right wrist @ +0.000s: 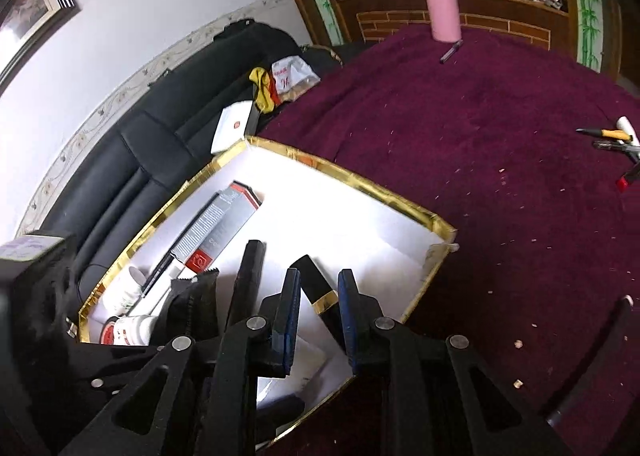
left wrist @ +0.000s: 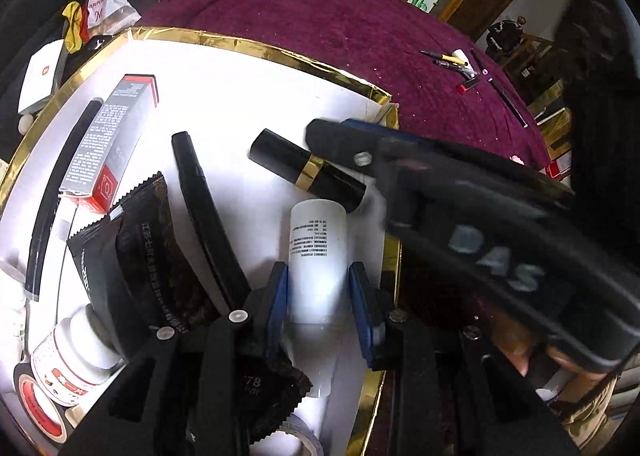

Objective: Organize objects
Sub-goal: 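Release the spray bottle into the tray with the left tool while the right tool releases the lipstick there, then move both tools back from the tray to the items on the table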

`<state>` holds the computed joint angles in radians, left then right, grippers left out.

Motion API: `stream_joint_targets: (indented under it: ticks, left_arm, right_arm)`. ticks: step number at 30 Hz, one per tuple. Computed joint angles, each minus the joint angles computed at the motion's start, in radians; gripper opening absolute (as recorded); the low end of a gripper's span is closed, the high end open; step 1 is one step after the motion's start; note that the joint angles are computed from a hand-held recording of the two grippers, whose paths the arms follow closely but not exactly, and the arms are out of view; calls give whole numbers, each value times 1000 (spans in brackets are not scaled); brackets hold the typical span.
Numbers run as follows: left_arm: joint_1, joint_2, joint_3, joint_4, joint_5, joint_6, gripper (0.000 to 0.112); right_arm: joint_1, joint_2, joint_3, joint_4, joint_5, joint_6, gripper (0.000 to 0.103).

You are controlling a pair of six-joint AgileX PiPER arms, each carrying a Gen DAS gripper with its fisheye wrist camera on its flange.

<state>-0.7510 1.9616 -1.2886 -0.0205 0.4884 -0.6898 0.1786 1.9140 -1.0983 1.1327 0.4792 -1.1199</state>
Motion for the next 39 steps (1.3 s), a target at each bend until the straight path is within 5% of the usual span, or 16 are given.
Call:
stream_joint_targets:
  ticks: [9, 12, 18, 25, 39]
  left_arm:
    - [-29, -56, 32, 141, 7, -161, 52]
    - [-39, -83, 45, 194, 2, -226, 57]
    - [-78, -125, 46, 317, 44, -346, 58]
    - [-142, -69, -79, 323, 106, -320, 61]
    - [-213, 163, -410, 97, 169, -38, 82]
  right_arm:
    - [-102, -207, 254, 296, 21, -303, 71]
    - [-163, -274, 342, 364, 49, -400, 80]
    - [-417, -359, 534, 484, 169, -616, 84]
    - [-657, -351, 598, 456, 230, -623, 96]
    - [-888, -417, 648, 380, 298, -615, 103]
